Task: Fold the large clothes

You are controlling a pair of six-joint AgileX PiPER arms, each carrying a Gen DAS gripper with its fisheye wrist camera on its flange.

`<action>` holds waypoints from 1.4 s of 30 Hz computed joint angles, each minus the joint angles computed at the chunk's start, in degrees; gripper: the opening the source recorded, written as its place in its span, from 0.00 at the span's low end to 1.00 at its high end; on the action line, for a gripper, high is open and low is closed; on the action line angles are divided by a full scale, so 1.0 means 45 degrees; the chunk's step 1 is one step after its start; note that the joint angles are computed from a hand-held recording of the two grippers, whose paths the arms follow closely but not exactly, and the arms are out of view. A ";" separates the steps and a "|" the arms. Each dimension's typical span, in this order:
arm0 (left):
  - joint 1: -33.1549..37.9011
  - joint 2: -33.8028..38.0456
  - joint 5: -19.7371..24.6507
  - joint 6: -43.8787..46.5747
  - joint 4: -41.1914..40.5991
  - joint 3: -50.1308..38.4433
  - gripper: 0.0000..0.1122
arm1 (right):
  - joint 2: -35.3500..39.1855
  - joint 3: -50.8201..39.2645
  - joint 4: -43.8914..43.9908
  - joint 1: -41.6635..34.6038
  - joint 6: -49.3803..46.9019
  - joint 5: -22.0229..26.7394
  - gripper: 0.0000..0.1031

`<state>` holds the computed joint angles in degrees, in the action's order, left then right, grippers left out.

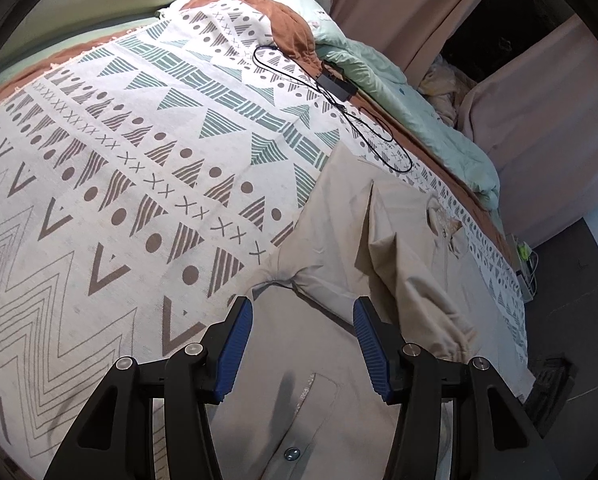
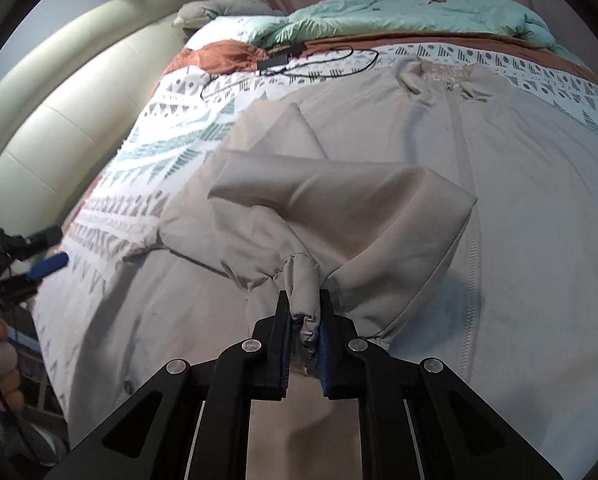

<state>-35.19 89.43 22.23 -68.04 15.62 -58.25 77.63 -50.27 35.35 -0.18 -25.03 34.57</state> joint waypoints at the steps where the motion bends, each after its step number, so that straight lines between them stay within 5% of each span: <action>1: -0.0073 0.0043 0.0086 -0.0219 0.0266 -0.0075 0.48 | -0.0281 -0.0034 0.0729 -0.0578 -0.0699 0.0346 0.11; 13: -0.0540 0.0720 0.0815 -0.0968 0.1170 -0.0829 0.48 | -0.0459 -0.0533 0.5489 -0.6669 -0.4564 0.3079 0.11; 16: -0.0689 0.1064 0.1268 -0.1245 0.1481 -0.1221 0.48 | 0.0254 -0.0891 0.5208 -0.7925 -0.3748 0.3105 0.31; 18: -0.0762 0.1325 0.1550 -0.1198 0.1484 -0.1529 0.48 | 0.0794 -0.1241 0.4974 -0.8673 -0.3406 0.3281 0.70; 20: -0.0779 0.1507 0.1521 -0.1135 0.1387 -0.1672 0.49 | 0.1226 -0.1431 0.5316 -0.9531 -0.3603 0.3845 0.79; 23: -0.0839 0.1806 0.1643 -0.1278 0.1413 -0.1912 0.49 | 0.1587 -0.1508 0.5335 -1.0133 -0.3580 0.4385 0.79; 31: -0.0962 0.2805 0.1928 -0.1422 0.1602 -0.2632 0.49 | 0.2871 -0.1255 0.3987 -0.9578 -0.3023 0.3559 0.79; 34: -0.0964 0.3317 0.2230 -0.1334 0.1855 -0.3011 0.49 | 0.3636 -0.1270 0.4444 -0.9605 -0.3426 0.3696 0.55; 35: -0.0922 0.3542 0.2432 -0.1148 0.1796 -0.3215 0.49 | 0.3842 -0.1363 0.4530 -0.9529 -0.3601 0.3652 0.32; 36: -0.0838 0.3769 0.2497 -0.0856 0.1645 -0.3378 0.49 | 0.4121 -0.1499 0.4704 -0.9484 -0.3806 0.3701 0.21; 42: -0.0619 0.4909 0.3261 -0.0264 0.1631 -0.4272 0.49 | 0.4919 -0.1782 0.5606 -0.9136 -0.4303 0.3241 0.17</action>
